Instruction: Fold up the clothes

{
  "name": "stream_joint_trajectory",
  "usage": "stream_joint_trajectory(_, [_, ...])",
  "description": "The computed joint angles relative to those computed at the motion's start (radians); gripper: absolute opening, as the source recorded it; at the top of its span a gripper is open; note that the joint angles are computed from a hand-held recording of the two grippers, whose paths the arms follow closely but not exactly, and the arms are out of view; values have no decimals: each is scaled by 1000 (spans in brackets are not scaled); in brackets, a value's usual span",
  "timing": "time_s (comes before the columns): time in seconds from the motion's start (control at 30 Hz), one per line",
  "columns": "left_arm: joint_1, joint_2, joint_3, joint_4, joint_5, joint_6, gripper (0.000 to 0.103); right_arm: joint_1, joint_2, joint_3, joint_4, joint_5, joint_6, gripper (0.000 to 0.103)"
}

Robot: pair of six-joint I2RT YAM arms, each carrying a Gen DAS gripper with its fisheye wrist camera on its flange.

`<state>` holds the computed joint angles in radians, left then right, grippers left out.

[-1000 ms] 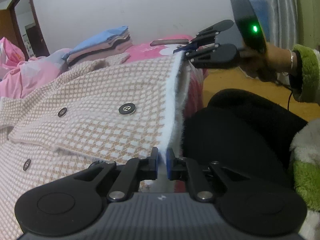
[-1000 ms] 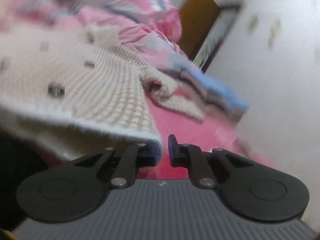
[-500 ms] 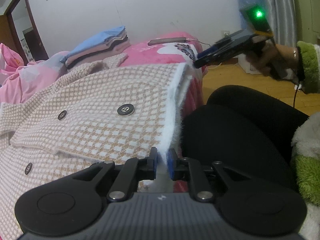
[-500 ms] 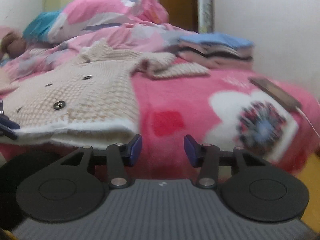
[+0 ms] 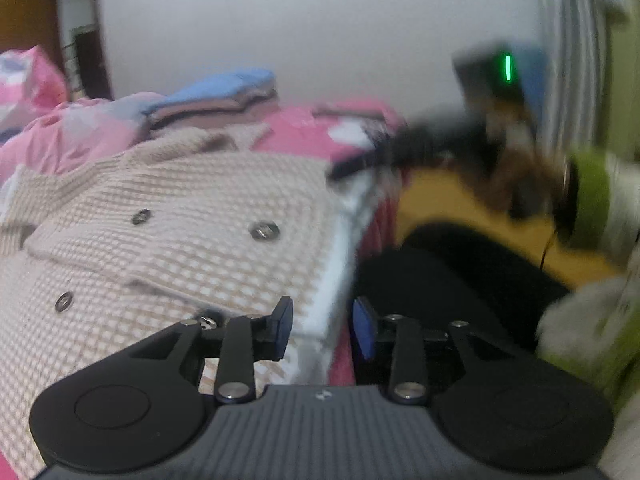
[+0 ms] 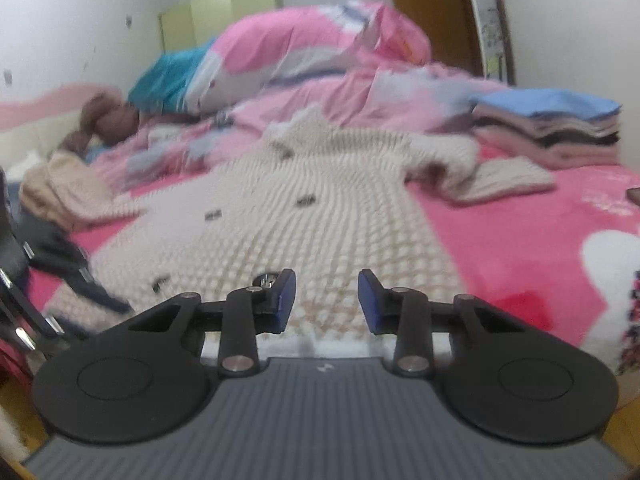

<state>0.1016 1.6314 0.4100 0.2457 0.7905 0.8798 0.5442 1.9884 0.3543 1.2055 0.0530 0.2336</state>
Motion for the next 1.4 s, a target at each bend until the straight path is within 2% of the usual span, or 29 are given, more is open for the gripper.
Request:
stream_joint_trajectory(0.07, [27, 4, 27, 21, 51, -94, 41, 2, 38, 60, -85, -5, 13, 33])
stream_joint_trajectory(0.1, [20, 23, 36, 76, 51, -157, 41, 4, 53, 85, -122, -5, 19, 32])
stream_joint_trajectory(0.2, [-58, 114, 59, 285, -37, -326, 41, 26, 41, 93, -154, 25, 29, 32])
stream_joint_trajectory(0.3, [-128, 226, 121, 335, -142, -368, 41, 41, -21, 102, -238, 59, 35, 32])
stream_joint_trajectory(0.4, [-163, 312, 176, 316, -238, -360, 42, 43, -54, 104, -248, 71, 42, 32])
stream_joint_trajectory(0.47, [-133, 326, 159, 350, -187, -364, 41, 26, -22, 127, -249, 41, 53, 32])
stream_joint_trajectory(0.6, [-104, 281, 186, 257, -143, -364, 41, 21, 52, 183, -277, 22, 56, 34])
stream_joint_trajectory(0.67, [-97, 259, 221, 210, -115, -382, 41, 15, 7, 195, -355, 9, 47, 34])
stream_joint_trajectory(0.77, [-88, 235, 278, 148, -75, -414, 43, -50, -84, 207, -440, -87, 88, 34])
stream_joint_trajectory(0.87, [-147, 301, 420, 108, -137, -508, 43, -149, -146, 250, -474, -215, 147, 39])
stream_joint_trajectory(0.93, [-189, 378, 515, 113, -188, -573, 43, -219, -143, 335, -512, -295, 211, 46])
stream_joint_trajectory(1.03, [-233, 508, 641, 145, -247, -658, 42, -309, -49, 525, -588, -414, 358, 55])
stream_joint_trajectory(1.17, [-246, 648, 752, 158, -282, -731, 41, -377, 206, 905, -792, -552, 581, 57])
stream_joint_trajectory(1.23, [-231, 685, 757, 189, -256, -748, 41, -374, 329, 1109, -944, -545, 590, 57])
stream_joint_trajectory(1.3, [-212, 696, 764, 195, -214, -771, 41, -370, 453, 1317, -1096, -500, 593, 57])
stream_joint_trajectory(1.4, [-210, 701, 754, 220, -201, -790, 41, -372, 635, 1631, -1293, -416, 635, 58])
